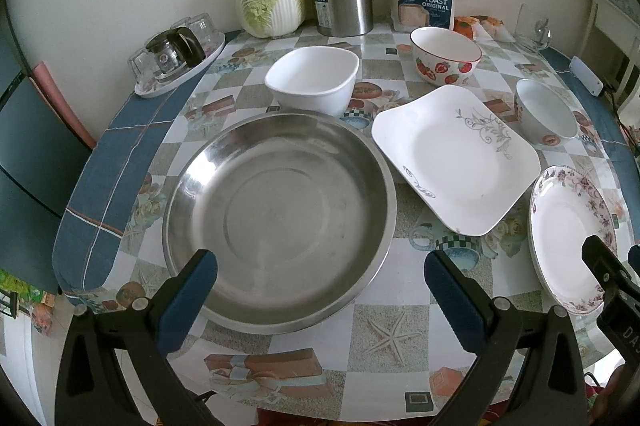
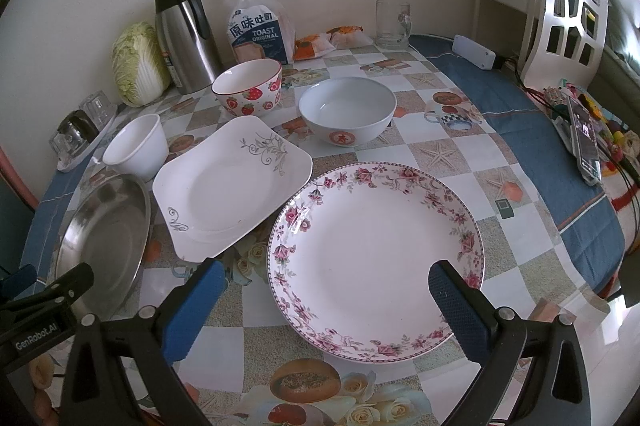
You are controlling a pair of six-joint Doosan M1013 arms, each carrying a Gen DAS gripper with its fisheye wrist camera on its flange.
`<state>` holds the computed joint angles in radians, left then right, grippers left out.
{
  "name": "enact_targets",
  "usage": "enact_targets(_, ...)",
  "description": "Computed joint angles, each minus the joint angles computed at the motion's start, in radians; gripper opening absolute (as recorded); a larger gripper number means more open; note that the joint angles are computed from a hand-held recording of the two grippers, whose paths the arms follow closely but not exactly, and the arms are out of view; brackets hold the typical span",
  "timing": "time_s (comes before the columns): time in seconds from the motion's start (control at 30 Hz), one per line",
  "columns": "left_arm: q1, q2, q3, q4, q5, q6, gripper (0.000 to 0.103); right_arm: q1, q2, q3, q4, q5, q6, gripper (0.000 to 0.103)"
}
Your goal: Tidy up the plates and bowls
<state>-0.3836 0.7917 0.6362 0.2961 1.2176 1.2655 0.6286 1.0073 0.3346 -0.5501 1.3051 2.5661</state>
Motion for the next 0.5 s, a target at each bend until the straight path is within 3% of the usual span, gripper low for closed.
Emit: enact_targets(0.5,0.001,0.000,0.000,-0.003,0.000,-0.002,0.103,0.000,0.002,-0.004,0.001,0.002,-0.002,0.103)
